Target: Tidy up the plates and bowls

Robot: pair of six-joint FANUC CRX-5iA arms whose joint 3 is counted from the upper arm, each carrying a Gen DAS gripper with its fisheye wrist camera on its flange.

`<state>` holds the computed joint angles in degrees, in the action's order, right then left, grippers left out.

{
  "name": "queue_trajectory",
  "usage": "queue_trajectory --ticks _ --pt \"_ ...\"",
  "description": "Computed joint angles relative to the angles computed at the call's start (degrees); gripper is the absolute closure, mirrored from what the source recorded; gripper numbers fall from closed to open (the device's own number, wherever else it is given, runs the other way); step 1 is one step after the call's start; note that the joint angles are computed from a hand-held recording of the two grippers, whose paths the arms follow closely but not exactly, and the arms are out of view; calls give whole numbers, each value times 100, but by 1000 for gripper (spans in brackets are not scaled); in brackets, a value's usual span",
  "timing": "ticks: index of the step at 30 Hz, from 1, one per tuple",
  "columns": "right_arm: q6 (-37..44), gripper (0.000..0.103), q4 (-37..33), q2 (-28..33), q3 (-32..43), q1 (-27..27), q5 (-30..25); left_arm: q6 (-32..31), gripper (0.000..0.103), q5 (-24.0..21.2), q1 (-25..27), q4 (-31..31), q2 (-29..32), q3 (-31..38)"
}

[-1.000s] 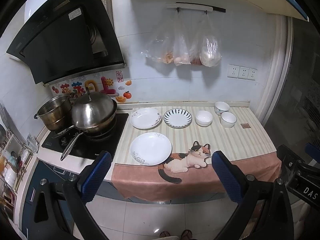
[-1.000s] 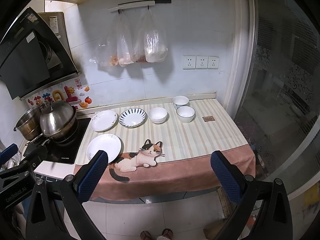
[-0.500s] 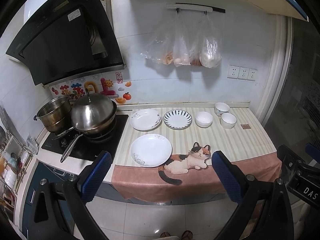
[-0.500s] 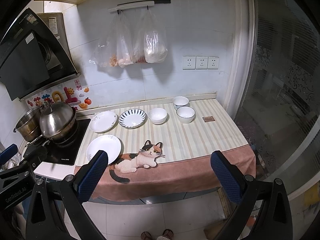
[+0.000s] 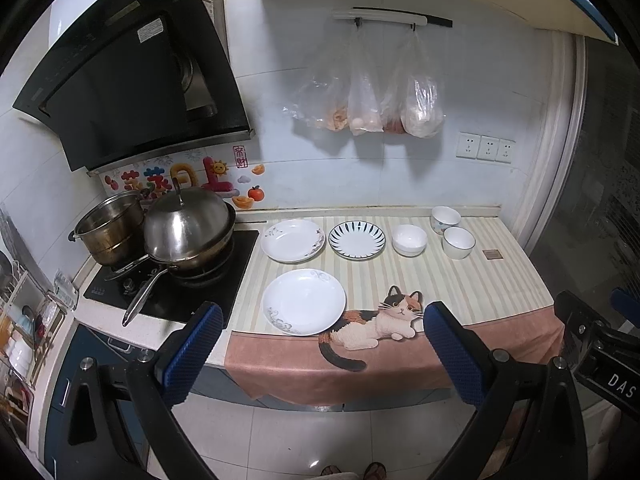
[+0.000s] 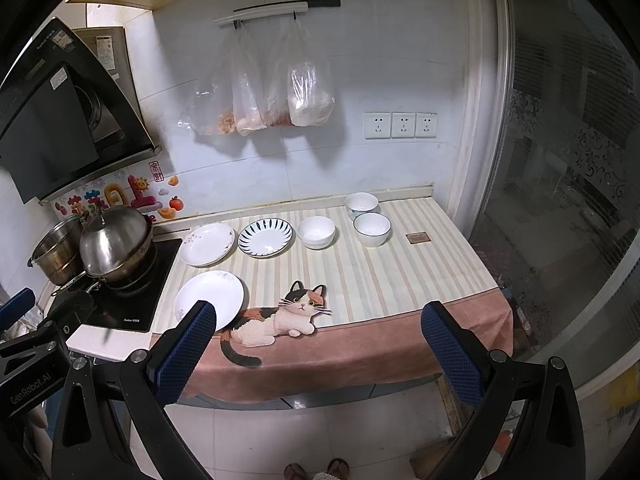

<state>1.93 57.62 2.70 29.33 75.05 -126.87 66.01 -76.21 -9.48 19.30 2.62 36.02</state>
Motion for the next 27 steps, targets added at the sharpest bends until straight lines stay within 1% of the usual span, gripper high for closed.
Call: queue_trajectory --ticks 16,21,27 --pt "-78 0 -26 10 24 32 -13 -12 0 -20 70 41 35 44" --pt "-119 0 -8 22 2 72 -33 -82 0 94 111 83 -84 -151" --pt "-118 0 8 19 0 88 -41 -84 0 88 112 80 -80 -139"
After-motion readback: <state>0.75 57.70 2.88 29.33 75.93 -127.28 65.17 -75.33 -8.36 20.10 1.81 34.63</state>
